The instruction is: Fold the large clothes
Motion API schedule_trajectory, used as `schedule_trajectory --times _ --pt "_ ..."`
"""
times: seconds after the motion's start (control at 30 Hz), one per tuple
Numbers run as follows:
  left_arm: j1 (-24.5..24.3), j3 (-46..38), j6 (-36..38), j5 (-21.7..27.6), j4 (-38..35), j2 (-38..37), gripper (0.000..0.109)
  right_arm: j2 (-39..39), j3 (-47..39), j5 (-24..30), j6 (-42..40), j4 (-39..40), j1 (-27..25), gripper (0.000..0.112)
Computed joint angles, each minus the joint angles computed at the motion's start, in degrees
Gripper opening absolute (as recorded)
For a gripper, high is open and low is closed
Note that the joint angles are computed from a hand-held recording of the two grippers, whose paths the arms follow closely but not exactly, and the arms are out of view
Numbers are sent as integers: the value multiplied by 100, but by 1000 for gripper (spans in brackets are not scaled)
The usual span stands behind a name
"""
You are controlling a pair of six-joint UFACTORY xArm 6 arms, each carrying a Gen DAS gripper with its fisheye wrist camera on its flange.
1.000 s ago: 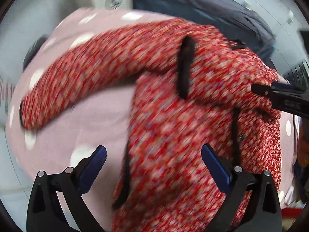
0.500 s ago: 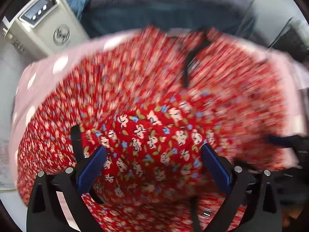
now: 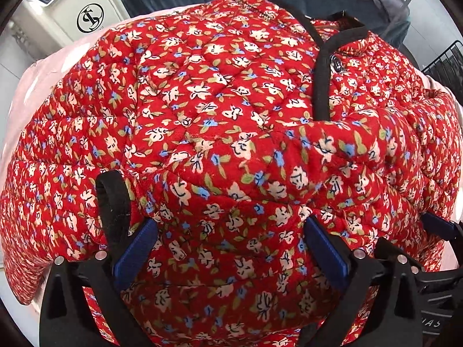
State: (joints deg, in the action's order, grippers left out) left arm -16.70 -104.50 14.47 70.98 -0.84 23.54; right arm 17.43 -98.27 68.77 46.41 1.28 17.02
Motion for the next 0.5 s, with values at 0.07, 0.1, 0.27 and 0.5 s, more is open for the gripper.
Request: schedule_trajectory --times 0.07,0.1,0.27,0.5 --pt "-15 -190 -32 62 1 143 99 84 -107 68 -91 82 -41 99" --pt "-23 -169 -49 9 -13 142 99 148 -171 99 -161 118 -76 99" --pt "93 420 74 -401 -100 -205 99 503 -447 -17 -285 50 -164 99" --pt "337 1287 535 -640 -482 -1043 97 97 -160 14 -177 -194 108 98"
